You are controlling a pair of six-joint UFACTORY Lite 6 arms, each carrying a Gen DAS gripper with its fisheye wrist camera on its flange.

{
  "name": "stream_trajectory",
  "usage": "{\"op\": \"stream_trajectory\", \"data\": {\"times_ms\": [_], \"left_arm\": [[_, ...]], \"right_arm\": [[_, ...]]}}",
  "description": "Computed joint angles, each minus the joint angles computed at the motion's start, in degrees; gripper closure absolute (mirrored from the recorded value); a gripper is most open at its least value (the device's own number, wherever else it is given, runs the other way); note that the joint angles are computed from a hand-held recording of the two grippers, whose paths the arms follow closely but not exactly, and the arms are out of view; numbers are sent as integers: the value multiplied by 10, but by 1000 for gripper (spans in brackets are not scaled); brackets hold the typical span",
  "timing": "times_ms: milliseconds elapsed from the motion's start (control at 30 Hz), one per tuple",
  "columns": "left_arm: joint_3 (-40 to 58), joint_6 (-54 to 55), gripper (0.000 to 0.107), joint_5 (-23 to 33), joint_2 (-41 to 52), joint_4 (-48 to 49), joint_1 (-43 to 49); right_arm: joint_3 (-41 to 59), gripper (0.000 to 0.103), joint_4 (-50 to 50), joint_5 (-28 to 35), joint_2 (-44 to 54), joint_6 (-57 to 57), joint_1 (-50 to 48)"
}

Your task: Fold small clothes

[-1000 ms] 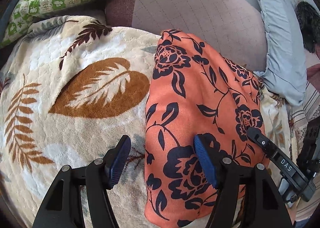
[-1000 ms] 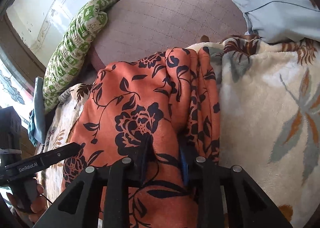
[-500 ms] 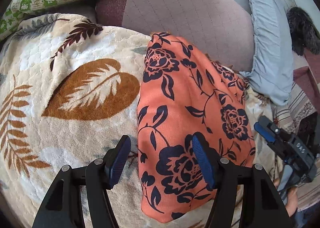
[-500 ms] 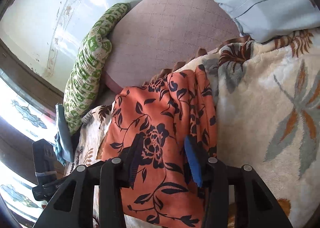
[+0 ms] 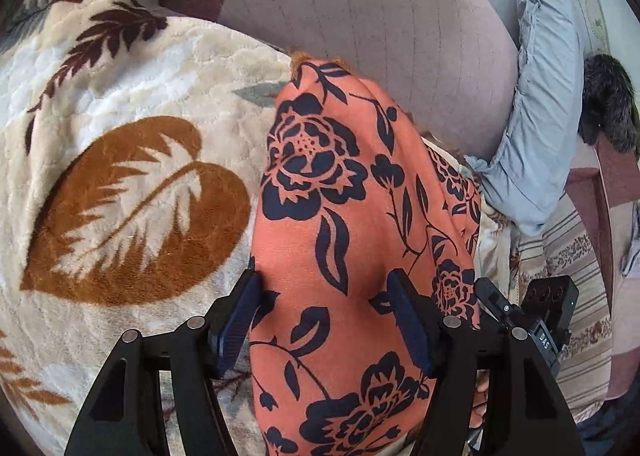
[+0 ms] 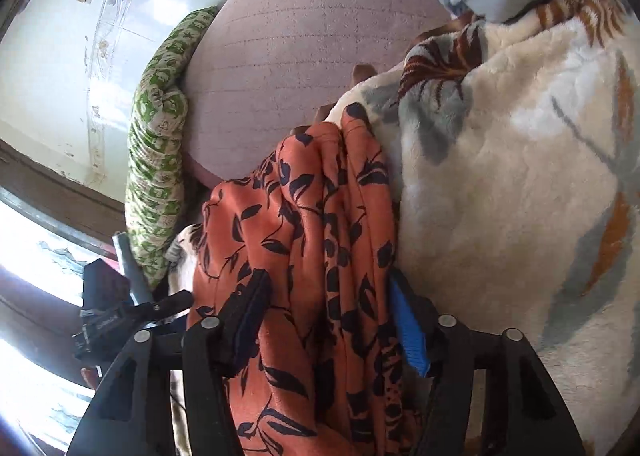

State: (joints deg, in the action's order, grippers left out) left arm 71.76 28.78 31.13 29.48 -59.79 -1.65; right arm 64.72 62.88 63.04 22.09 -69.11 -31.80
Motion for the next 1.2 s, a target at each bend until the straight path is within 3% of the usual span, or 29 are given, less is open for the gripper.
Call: {"op": "stream_trajectory", "data": {"times_ms": [33,133,200,267,300,400,467,567,700,833,967,1067,1200], "left_arm": [[-1,15,32,-14,7,-12,-4],[-11,58,30,-24,28,-62,-12],[-25,78,37,-28,31,-99,-12],[-52,104,55,-31,7,-125,-9],[-67,110,58,-27,-12,-128,-5],[-128,91,63,-35,-100,-88,-8],[-185,66,63,-35,-182,-57,4],[-251,28,63,12,-303,20,69],[-334,64,61,135,-439,89,235],[-420,122,61,189,-536,149,354],[-498,183,61,186,-560,156,407],[-546,221,57,161,-593,158,417],[-567,224,51,107,-586,142,373]], "right_arm": [[4,27,-14,3,6,-4,4],[-21,27,-39,-35,-12,-37,28],[-63,41,-36,-92,-64,-56,50],[-99,55,-29,-113,-112,-58,60],[-117,60,-32,-124,-140,-56,68],[-159,64,-54,-131,-228,-19,92],[-182,64,-64,-120,-284,23,117],[-246,65,-54,-93,-391,70,154],[-366,64,-17,-77,-541,125,211],[-499,64,-23,-149,-689,223,334],[-584,64,-70,-238,-768,336,450],[-618,63,-107,-235,-827,368,449],[-605,57,-152,-291,-774,375,490]]}}
